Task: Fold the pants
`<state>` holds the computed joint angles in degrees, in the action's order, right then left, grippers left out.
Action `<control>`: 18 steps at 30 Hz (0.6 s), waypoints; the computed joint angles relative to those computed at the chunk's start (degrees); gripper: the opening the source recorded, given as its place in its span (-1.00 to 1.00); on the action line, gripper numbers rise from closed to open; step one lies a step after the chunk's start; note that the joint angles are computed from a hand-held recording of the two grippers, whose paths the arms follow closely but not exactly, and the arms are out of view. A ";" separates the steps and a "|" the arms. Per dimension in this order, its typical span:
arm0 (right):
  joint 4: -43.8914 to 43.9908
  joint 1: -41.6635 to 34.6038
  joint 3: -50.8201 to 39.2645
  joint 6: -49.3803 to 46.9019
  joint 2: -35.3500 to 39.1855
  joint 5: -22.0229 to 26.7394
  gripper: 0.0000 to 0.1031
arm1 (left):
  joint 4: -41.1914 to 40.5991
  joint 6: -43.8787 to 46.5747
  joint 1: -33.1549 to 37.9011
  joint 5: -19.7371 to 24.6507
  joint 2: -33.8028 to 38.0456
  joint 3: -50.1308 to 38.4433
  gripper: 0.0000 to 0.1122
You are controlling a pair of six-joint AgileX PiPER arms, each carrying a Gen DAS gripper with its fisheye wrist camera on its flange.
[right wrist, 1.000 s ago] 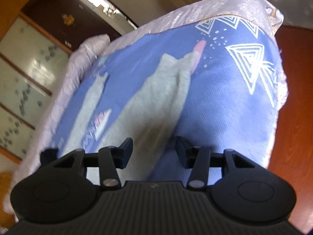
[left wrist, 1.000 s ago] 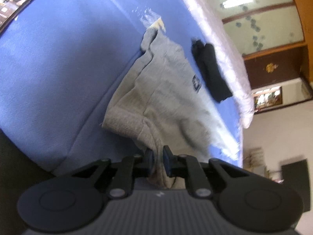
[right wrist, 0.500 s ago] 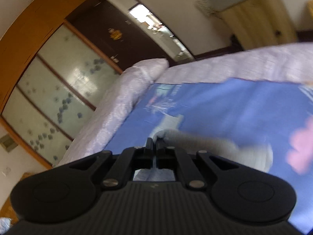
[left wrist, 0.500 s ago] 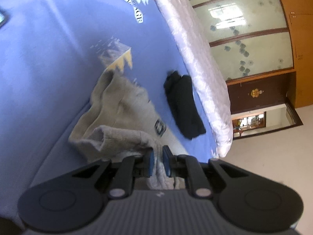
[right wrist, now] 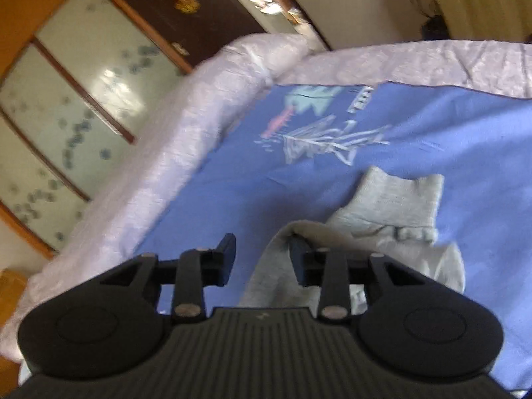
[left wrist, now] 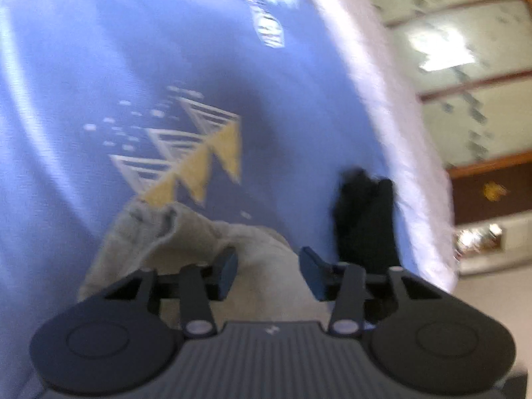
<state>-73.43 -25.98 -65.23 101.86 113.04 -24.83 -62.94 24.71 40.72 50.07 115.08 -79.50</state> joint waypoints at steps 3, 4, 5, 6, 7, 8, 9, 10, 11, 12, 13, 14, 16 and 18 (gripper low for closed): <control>5.81 -5.41 7.66 -12.12 -4.74 -4.58 -0.24 | -2.78 10.41 2.86 2.73 -4.46 5.33 -0.01; 6.88 -8.23 9.97 -14.78 -5.97 -6.72 -0.24 | -3.35 12.89 4.35 5.19 -5.59 6.47 -0.01; 8.31 -10.27 11.62 -16.81 -6.80 -7.52 -0.23 | -3.85 15.81 6.40 7.85 -7.52 8.55 -0.01; 8.64 -12.65 13.43 -17.80 -7.90 -8.08 -0.20 | -3.86 18.27 8.51 9.89 -9.74 10.68 -0.01; 8.33 -14.98 14.74 -18.15 -8.43 -8.93 -0.19 | -3.66 20.34 10.40 11.52 -11.89 12.73 -0.01; 7.38 -17.24 15.99 -17.96 -8.79 -10.19 -0.12 | -2.94 21.72 12.25 13.32 -14.02 14.45 -0.01; 6.18 -19.16 16.89 -17.18 -8.91 -11.06 -0.05 | -1.85 22.53 13.57 14.69 -15.67 15.81 -0.01; 5.32 -20.46 17.60 -16.51 -8.67 -11.73 -0.03 | -0.50 23.10 14.73 15.80 -17.07 16.92 -0.01; 4.49 -21.09 17.98 -15.70 -8.18 -12.30 -0.03 | 0.87 23.53 15.81 16.62 -18.24 17.94 -0.01; 3.42 -21.81 18.49 -14.76 -7.76 -13.14 -0.03 | 2.11 23.63 16.45 16.93 -19.42 19.26 -0.01; 2.98 -22.19 19.15 -13.84 -7.33 -14.15 -0.03 | 3.52 22.93 16.66 17.00 -20.40 20.49 0.01; 3.01 -22.69 20.21 -13.11 -7.21 -15.90 -0.02 | 4.52 22.08 16.55 16.94 -20.82 21.30 0.01; 4.98 -22.77 22.59 -13.48 -7.32 -19.65 0.01 | 5.90 20.88 15.82 16.87 -21.11 23.01 0.01; 7.72 -20.92 23.24 -12.50 -6.72 -21.78 0.05 | 6.36 20.10 13.84 15.47 -20.33 24.23 0.01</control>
